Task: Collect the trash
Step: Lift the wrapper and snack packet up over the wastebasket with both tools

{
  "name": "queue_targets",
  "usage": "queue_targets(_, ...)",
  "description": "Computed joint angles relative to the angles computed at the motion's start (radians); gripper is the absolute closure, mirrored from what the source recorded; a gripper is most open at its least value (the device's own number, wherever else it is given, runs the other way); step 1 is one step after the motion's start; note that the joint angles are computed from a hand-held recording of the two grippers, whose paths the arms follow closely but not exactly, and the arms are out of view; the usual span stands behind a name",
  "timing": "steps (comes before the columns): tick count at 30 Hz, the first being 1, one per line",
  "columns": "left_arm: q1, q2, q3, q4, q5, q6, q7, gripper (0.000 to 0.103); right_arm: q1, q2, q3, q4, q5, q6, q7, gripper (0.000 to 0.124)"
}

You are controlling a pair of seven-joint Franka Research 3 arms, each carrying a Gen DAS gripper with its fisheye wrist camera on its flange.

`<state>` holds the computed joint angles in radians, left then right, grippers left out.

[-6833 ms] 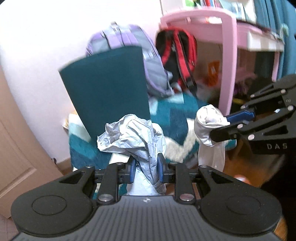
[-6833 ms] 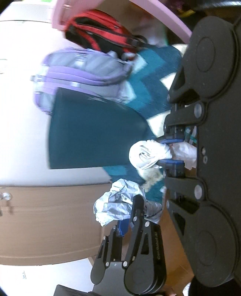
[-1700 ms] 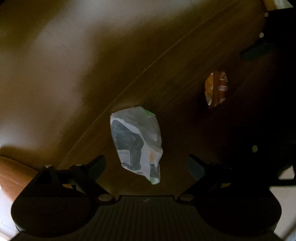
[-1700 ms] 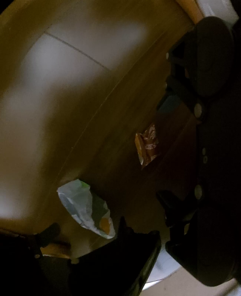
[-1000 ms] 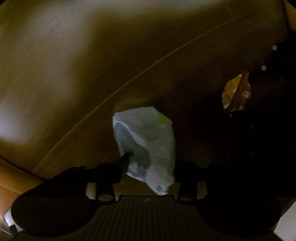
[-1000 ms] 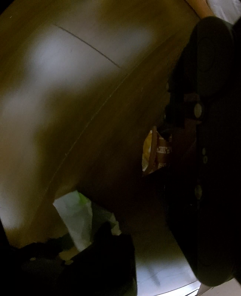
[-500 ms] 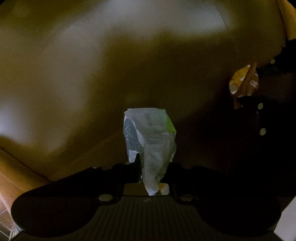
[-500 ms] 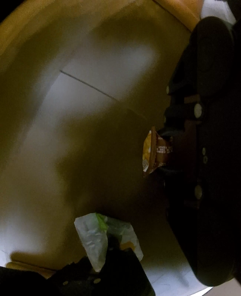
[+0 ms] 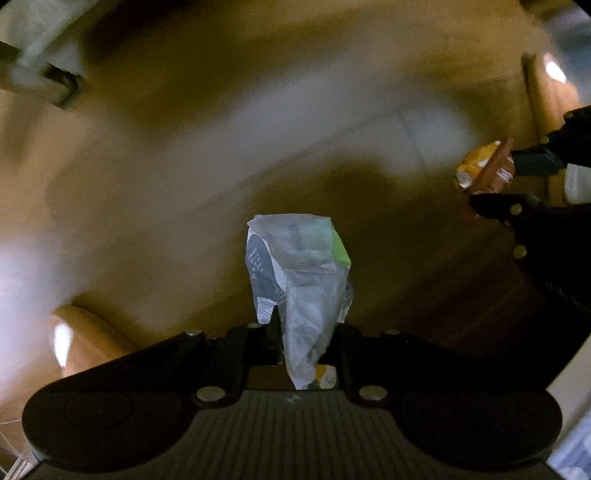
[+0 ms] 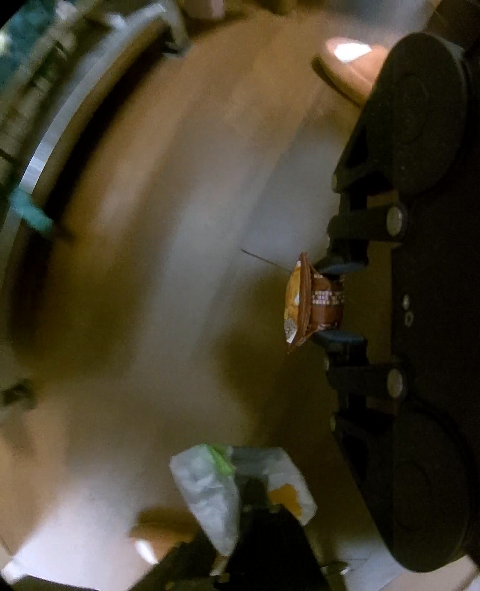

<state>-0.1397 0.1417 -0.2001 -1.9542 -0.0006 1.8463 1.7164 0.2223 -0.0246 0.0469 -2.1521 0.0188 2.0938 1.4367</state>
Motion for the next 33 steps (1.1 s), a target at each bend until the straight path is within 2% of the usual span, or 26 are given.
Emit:
queue_targets(4, -0.005, -0.07, 0.002, 0.032, -0.004, -0.007, -0.057, 0.094, -0.007, -0.047, -0.003, 0.042, -0.017, 0.008, 0.015, 0.096)
queue_targets(9, -0.012, -0.194, 0.01, 0.013, -0.02, 0.066, -0.119, 0.094, -0.034, -0.16, -0.011, 0.041, 0.002, 0.021, 0.028, 0.096)
queue_targets(13, -0.029, -0.25, 0.01, 0.054, -0.022, 0.105, -0.174, 0.094, -0.056, -0.232, -0.016, 0.079, 0.03, 0.025, 0.01, 0.096)
queue_targets(16, -0.047, -0.275, 0.001, 0.105, -0.027, 0.129, -0.248, 0.094, -0.068, -0.278, -0.018, 0.093, 0.045, 0.065, -0.019, 0.096)
queue_targets(22, -0.057, -0.321, 0.009, 0.151, -0.002, 0.244, -0.305, 0.094, -0.082, -0.339, -0.017, 0.138, 0.074, 0.136, -0.068, 0.096)
queue_targets(28, -0.065, -0.354, 0.002, 0.253, 0.057, 0.294, -0.342, 0.094, -0.085, -0.379, -0.016, 0.235, 0.101, 0.171, -0.122, 0.096)
queue_targets(33, -0.067, -0.318, -0.008, 0.417, 0.101, 0.292, -0.368, 0.094, -0.089, -0.35, -0.011, 0.373, 0.113, 0.199, -0.135, 0.096)
